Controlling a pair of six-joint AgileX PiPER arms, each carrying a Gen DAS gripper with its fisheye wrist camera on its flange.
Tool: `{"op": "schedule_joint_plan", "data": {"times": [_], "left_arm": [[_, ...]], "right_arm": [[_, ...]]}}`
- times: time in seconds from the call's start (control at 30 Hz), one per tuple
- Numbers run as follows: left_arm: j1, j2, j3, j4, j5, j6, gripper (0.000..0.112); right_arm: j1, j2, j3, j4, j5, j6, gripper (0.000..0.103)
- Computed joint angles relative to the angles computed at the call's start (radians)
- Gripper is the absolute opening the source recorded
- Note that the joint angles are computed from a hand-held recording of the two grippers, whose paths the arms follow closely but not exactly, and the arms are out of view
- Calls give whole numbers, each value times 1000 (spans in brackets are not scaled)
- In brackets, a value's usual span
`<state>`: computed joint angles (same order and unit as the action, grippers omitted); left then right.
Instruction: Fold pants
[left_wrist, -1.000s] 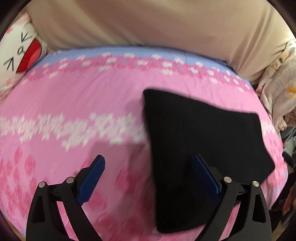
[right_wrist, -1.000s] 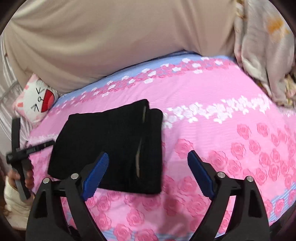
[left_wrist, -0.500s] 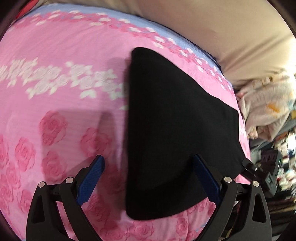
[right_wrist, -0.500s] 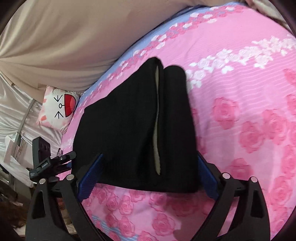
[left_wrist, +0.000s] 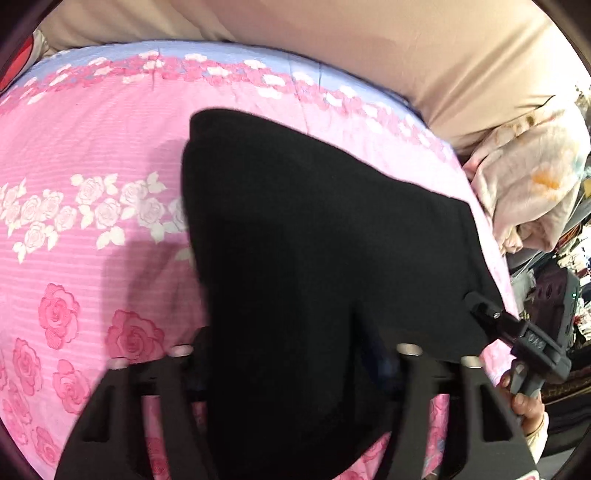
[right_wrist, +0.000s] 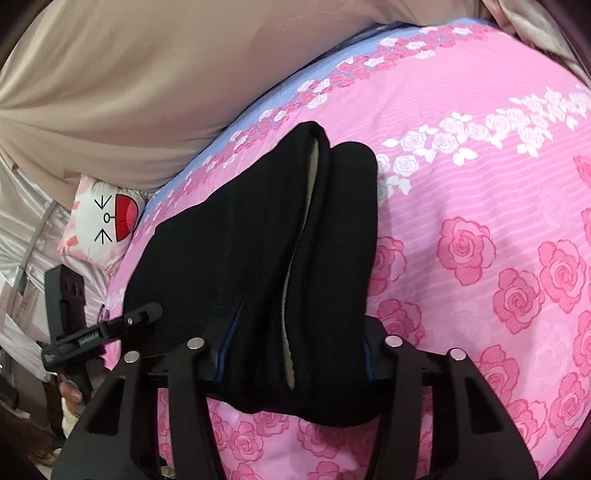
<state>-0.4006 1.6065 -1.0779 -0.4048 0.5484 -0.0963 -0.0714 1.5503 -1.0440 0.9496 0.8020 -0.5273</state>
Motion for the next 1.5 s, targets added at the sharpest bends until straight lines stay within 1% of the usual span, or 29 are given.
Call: {"op": "schedule_joint_plan", "data": {"times": [0.03, 0.13, 0.2, 0.27, 0.33, 0.37, 0.4, 0.43, 0.47, 0.5, 0.53, 0.57, 0.6, 0.63, 0.67, 0.7, 0.73, 0.77, 0.8, 0.83, 0.87, 0.93, 1.07, 1.13, 1.2, 1.33, 1.4, 1.43, 1.5], "left_arm": [[1, -9, -1, 3, 7, 2, 40], [-16, -20, -29, 71, 39, -59, 34], [-18, -58, -30, 59, 65, -61, 33], [-23, -96, -36, 45, 107, -50, 33], [-33, -139, -26, 38, 157, -44, 34], [-40, -147, -10, 37, 164, -47, 34], [-46, -141, 8, 36, 168, -46, 37], [-57, -124, 26, 63, 160, -69, 42], [-62, -111, 53, 91, 134, -106, 48], [-57, -103, 88, 78, 94, -118, 58], [-42, -101, 101, 37, 76, -97, 61], [-33, -105, 106, 12, 71, -87, 62], [-30, -104, 106, 2, 68, -85, 67], [-36, -104, 113, 3, 50, -92, 70], [-56, -104, 114, 44, 31, -135, 70], [-84, -100, 105, 112, 24, -189, 68], [-99, -102, 101, 140, 22, -205, 57], [-104, -112, 100, 154, 21, -224, 49], [-107, -122, 95, 170, 26, -238, 37], [-103, -145, 89, 148, 29, -212, 33], [-94, -158, 80, 121, 30, -181, 33], [-93, -186, 41, 104, 50, -140, 32], [-85, -247, -48, 134, 78, -124, 32], [-66, -259, -112, 129, 88, -94, 32], [-64, -262, -172, 171, 83, -95, 32], [-81, -226, -335, 335, 74, -148, 33], [-85, -173, -432, 432, 61, -183, 33], [-72, -140, -480, 443, 57, -175, 33], [-40, -82, -554, 429, 55, -145, 33]], "right_arm": [[-1, -5, -1, 9, 5, 2, 44], [1, -29, -6, 6, 15, 8, 41], [0, -65, -8, -2, 36, 25, 40], [-4, -117, -5, -31, 69, 48, 40], [-16, -163, 12, -59, 107, 70, 40], [-23, -180, 31, -83, 122, 78, 41], [-15, -184, 49, -106, 119, 89, 42], [-2, -182, 74, -135, 100, 106, 47], [8, -175, 101, -152, 74, 113, 63], [6, -162, 132, -128, 53, 88, 65], [-9, -173, 167, -65, 28, 39, 69], [-10, -172, 173, -41, 26, 21, 73], [1, -172, 171, -48, 18, 26, 74], [27, -174, 168, -73, -11, 49, 74], [48, -181, 169, -102, -34, 65, 69], [74, -188, 172, -140, -67, 87, 63], [77, -191, 172, -137, -69, 86, 48], [58, -194, 172, -101, -47, 67, 44], [56, -201, 169, -105, -42, 74, 42], [70, -222, 159, -134, -50, 101, 41], [76, -235, 149, -139, -46, 109, 40], [88, -261, 108, -152, -33, 129, 40], [68, -294, 5, -145, 6, 114, 40], [52, -290, -61, -126, 24, 99, 40], [48, -266, -158, -115, 29, 85, 40], [71, -165, -371, -111, 5, 67, 40], [88, -68, -517, -118, -10, 63, 40], [94, -35, -565, -124, -12, 71, 40], [104, 85, -725, -145, -7, 104, 40]]}}
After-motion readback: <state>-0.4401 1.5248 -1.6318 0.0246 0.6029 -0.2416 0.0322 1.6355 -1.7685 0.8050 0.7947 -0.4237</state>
